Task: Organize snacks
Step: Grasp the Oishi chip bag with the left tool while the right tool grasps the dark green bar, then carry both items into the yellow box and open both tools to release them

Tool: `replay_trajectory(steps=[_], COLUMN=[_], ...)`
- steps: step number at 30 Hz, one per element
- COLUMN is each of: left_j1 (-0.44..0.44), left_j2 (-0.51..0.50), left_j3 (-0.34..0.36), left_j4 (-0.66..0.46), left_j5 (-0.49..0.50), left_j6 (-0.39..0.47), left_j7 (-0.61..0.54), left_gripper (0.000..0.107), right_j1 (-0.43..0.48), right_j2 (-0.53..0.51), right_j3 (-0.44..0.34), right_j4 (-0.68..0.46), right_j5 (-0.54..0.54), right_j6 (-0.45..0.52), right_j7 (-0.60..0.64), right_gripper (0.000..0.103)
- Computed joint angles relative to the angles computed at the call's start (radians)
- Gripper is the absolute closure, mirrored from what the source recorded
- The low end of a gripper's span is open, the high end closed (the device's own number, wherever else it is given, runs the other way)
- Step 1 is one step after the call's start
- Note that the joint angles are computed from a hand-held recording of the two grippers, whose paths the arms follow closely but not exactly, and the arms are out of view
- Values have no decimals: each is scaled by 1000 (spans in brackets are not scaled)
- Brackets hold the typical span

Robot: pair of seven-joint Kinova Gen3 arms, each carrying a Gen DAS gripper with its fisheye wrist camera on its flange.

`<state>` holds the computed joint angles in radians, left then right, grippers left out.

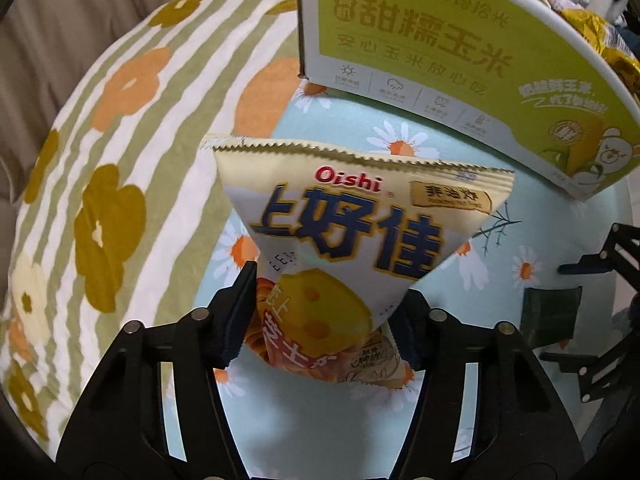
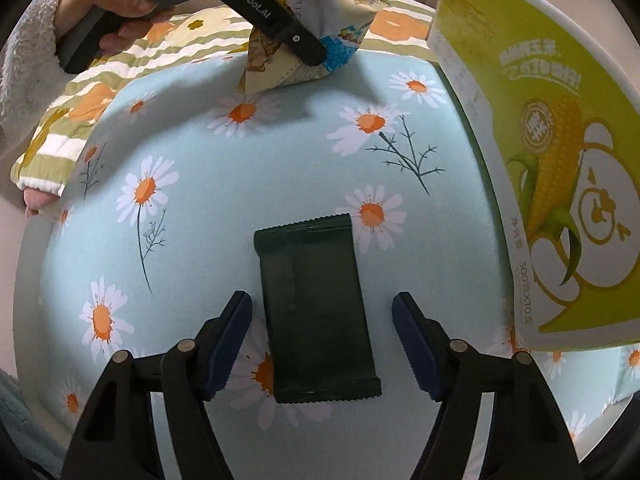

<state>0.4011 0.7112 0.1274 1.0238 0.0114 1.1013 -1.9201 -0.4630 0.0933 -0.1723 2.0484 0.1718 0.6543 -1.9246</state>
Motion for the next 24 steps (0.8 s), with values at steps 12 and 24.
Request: replay_trajectory(steps=[12, 24], left_j1=[-56, -76], left_j2=[-158, -334], left_j3=[-5, -8], left_j4=[224, 281], left_j5=[65, 59], left_j6=[-94, -106], left_j7=[168, 365], left_gripper=[52, 52], right_j1=[23, 90], right_j2=[-44, -161], right_j3=[-14, 31], right_j4=[34, -137], right_j5=[-32, -233], right_j6=[-68, 23], right_j7=[62, 301], right_gripper=[62, 62])
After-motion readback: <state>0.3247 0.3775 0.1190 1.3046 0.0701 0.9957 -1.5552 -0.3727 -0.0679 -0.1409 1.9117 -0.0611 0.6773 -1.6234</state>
